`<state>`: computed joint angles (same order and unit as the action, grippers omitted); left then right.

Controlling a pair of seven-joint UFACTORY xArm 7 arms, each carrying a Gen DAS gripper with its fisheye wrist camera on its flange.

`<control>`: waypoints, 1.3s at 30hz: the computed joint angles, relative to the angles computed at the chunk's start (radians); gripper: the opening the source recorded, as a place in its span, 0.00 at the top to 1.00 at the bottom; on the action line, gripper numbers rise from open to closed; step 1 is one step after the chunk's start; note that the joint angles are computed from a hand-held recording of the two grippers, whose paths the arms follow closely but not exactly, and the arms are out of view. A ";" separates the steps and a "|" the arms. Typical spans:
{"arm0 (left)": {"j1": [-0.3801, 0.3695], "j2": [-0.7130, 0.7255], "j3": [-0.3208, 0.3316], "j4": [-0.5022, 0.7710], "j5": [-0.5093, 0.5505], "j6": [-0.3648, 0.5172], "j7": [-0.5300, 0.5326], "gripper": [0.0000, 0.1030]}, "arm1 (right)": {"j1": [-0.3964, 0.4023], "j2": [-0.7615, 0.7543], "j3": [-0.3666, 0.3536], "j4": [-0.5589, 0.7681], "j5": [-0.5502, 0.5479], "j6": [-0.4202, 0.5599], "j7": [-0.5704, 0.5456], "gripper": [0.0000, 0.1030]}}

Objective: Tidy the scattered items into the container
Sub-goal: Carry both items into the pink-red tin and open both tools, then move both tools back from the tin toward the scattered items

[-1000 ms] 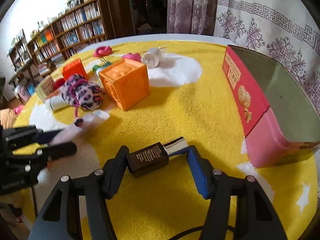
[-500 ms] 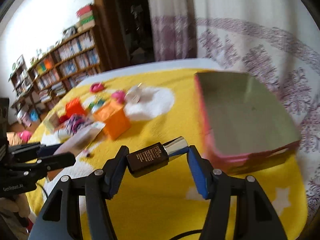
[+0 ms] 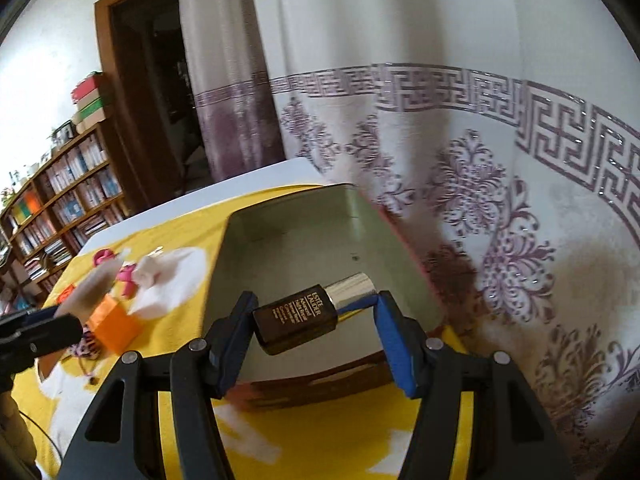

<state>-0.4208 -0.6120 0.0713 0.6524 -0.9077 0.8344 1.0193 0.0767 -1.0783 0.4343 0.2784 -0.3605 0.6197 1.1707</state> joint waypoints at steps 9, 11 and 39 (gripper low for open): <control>-0.053 0.169 -0.083 0.094 -0.048 -0.061 -0.053 0.41 | -0.013 -0.026 -0.047 -0.045 0.006 -0.020 -0.038 0.38; -0.050 0.181 -0.086 0.093 -0.074 -0.070 -0.062 0.12 | -0.015 -0.030 -0.058 -0.056 0.012 -0.028 -0.044 0.35; 0.072 0.066 0.034 -0.029 0.039 -0.176 -0.090 0.10 | -0.038 0.101 0.052 0.022 0.014 -0.167 0.058 0.28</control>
